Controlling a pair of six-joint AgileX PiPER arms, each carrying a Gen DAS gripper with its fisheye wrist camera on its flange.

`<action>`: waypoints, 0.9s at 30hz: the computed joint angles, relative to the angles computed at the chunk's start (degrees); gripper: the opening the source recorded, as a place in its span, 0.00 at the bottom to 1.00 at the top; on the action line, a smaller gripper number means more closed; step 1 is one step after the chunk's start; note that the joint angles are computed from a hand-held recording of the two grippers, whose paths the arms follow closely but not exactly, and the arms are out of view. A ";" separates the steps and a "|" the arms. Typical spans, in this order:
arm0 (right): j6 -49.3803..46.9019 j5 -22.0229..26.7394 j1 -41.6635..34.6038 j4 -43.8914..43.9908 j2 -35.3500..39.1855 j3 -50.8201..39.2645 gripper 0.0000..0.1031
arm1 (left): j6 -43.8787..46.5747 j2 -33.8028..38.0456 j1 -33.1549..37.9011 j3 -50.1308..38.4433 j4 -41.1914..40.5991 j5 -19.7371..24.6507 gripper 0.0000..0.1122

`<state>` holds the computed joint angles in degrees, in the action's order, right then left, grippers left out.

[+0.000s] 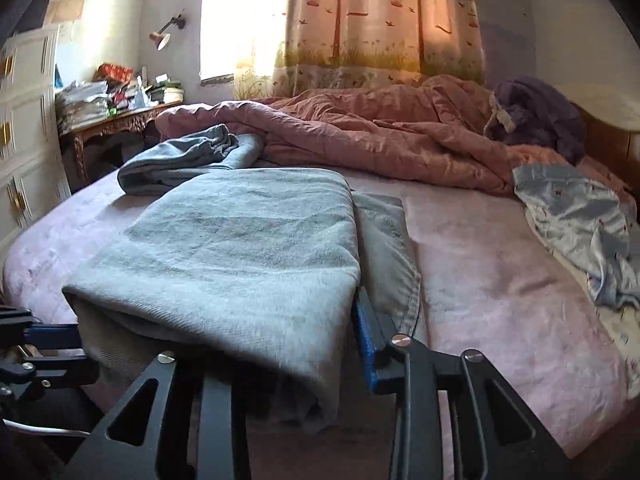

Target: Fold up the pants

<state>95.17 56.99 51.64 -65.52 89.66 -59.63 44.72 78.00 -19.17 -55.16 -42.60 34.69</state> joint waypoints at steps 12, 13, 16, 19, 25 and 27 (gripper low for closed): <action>11.98 7.73 2.82 -10.58 0.77 0.68 0.11 | -1.67 4.31 -0.95 -5.85 10.71 -2.41 0.35; 12.16 8.13 2.71 -10.74 0.64 0.33 0.10 | -0.59 4.64 -0.59 -6.24 9.36 -2.01 0.35; 13.72 8.59 3.00 -12.22 -0.41 0.77 0.10 | 0.97 2.93 -0.84 -4.94 6.73 -5.66 0.35; 12.70 8.87 3.20 -12.07 -0.58 0.69 0.10 | -4.85 3.39 -2.92 -5.75 13.46 -8.97 0.40; 13.14 3.64 1.79 -8.90 -3.55 3.01 0.11 | -2.62 6.96 -4.05 -8.05 15.15 -7.17 0.48; 13.86 4.38 2.09 -9.22 -2.86 3.43 0.11 | -0.14 5.81 -3.81 -6.62 13.68 -7.47 0.48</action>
